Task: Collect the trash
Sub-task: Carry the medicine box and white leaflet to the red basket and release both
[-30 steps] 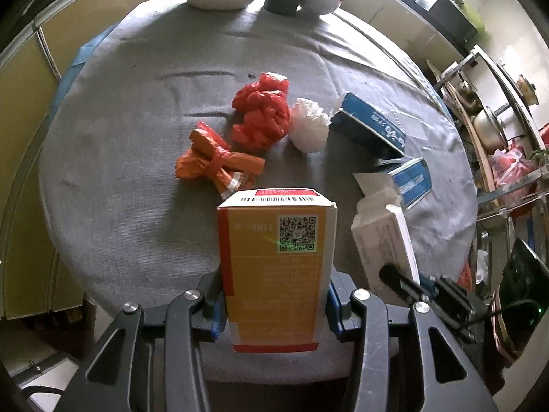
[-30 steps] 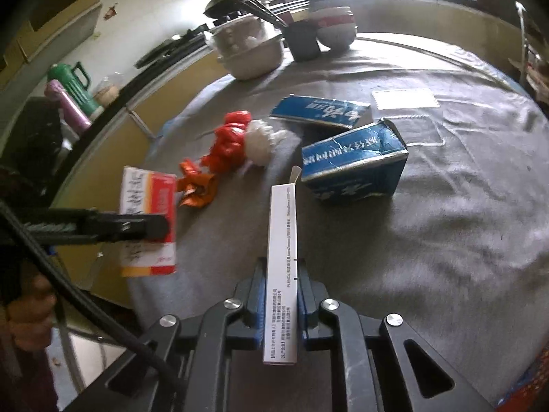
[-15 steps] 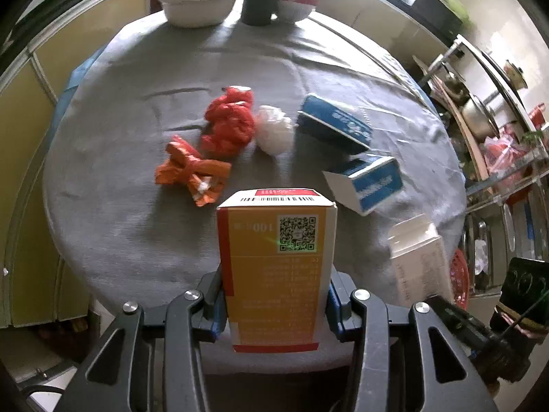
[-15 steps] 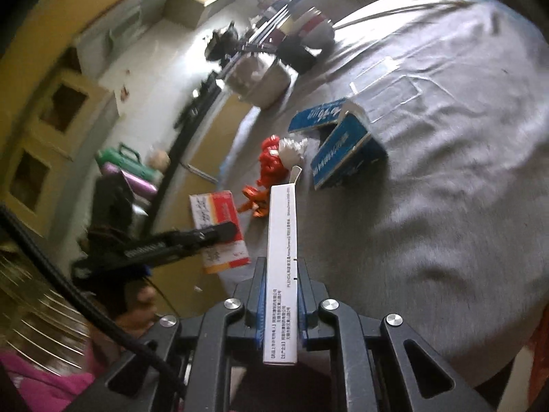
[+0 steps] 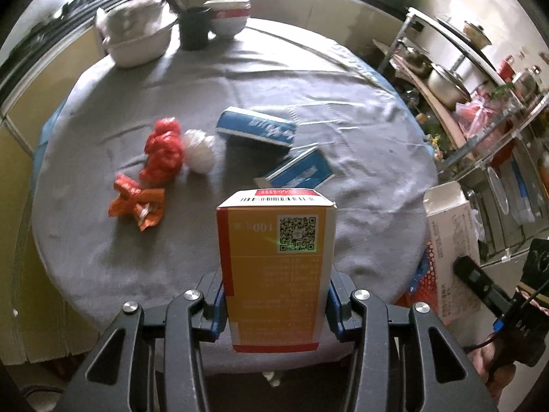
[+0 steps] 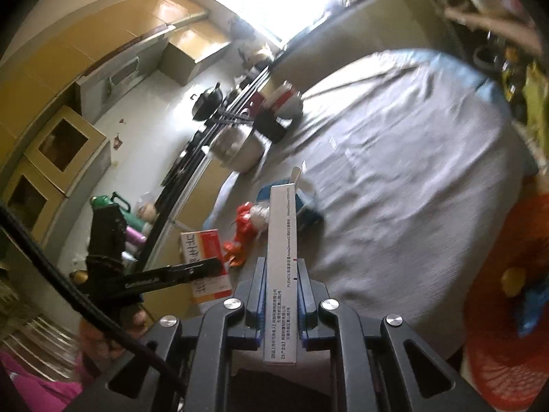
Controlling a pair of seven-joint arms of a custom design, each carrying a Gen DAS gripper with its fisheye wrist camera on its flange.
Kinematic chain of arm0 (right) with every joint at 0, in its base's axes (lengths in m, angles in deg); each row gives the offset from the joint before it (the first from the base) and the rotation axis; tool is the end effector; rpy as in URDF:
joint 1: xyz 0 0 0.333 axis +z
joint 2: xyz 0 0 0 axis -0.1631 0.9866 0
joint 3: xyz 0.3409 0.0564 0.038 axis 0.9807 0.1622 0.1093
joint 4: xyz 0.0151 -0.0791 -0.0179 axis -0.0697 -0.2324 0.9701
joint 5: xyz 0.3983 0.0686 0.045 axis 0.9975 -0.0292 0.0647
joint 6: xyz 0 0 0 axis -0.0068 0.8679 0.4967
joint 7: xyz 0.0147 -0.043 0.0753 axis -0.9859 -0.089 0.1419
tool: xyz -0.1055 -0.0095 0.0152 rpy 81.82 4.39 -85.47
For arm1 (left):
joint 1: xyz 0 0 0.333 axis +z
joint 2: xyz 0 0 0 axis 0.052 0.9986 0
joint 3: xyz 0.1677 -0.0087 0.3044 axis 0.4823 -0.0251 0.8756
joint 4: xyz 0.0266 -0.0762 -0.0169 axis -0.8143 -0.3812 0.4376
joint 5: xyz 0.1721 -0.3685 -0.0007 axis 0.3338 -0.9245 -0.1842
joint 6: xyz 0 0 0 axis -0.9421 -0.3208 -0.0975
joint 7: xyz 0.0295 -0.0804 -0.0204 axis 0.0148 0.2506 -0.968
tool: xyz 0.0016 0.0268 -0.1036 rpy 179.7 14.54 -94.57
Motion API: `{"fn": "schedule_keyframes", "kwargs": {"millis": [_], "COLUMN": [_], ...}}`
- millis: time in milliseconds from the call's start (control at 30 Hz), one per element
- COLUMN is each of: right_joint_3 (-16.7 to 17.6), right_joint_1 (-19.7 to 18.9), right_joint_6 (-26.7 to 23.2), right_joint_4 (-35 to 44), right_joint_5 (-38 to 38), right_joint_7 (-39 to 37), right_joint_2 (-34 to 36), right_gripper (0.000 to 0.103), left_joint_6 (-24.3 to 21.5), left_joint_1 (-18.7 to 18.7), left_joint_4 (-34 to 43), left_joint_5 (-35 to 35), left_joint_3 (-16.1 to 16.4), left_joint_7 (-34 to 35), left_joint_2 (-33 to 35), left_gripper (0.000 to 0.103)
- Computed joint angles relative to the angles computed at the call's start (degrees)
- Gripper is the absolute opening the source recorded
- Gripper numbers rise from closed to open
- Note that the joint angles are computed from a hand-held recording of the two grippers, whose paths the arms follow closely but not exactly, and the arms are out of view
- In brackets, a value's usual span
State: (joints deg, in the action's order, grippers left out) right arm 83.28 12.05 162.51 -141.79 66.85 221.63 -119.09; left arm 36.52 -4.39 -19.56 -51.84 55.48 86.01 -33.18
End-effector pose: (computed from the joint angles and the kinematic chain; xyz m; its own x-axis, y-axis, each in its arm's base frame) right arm 0.3433 0.1956 0.5684 -0.1761 -0.6838 -0.7081 -0.5996 0.6450 -0.4738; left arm 0.5527 -0.1848 0.6005 -0.5077 -0.8401 0.1909 -0.8225 0.4066 -0.3978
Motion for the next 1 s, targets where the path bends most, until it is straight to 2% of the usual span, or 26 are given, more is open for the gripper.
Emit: {"fn": "schedule_keyframes", "kwargs": {"millis": [100,233,500,700,900,1000], "right_joint_3": [4.12,6.20,7.08,7.30,7.85,8.34], "right_joint_1": [-5.01,-7.94,-9.98,-10.56,-10.80,-10.64], "right_joint_6": [-3.17,-6.53,-10.72,-17.65,-30.41,-39.47], "right_joint_4": [-0.05,-0.44,-2.64,-4.94,-7.48,-8.09], "right_joint_5": [-2.10,-4.54,-6.99,-8.33,-9.21,-9.65], "right_joint_7": [1.70,3.56,7.40,9.61,12.66,13.84], "right_joint_2": [-3.43,-7.38,-14.16,-21.70,-32.04,-37.09], "right_gripper": [0.016,0.016,0.015,0.016,0.016,0.016], "left_joint_6": [1.94,5.09,7.90,8.99,7.90,6.08], "left_joint_1": [-0.67,-1.82,-4.31,-6.65,-9.50,-10.97], "left_joint_4": [-0.50,-1.54,-2.57,-3.30,-2.52,-1.65], "left_joint_5": [0.63,0.15,-0.87,-1.66,-4.26,-6.36], "left_joint_3": [-0.62,-1.21,-2.22,-3.29,-4.58,-5.21], "left_joint_7": [0.81,2.44,5.28,8.18,11.45,13.35], "left_joint_2": [-0.88,-2.11,-3.23,-3.83,-2.65,-1.60], "left_gripper": [0.047,0.047,0.048,0.048,0.048,0.048]}}
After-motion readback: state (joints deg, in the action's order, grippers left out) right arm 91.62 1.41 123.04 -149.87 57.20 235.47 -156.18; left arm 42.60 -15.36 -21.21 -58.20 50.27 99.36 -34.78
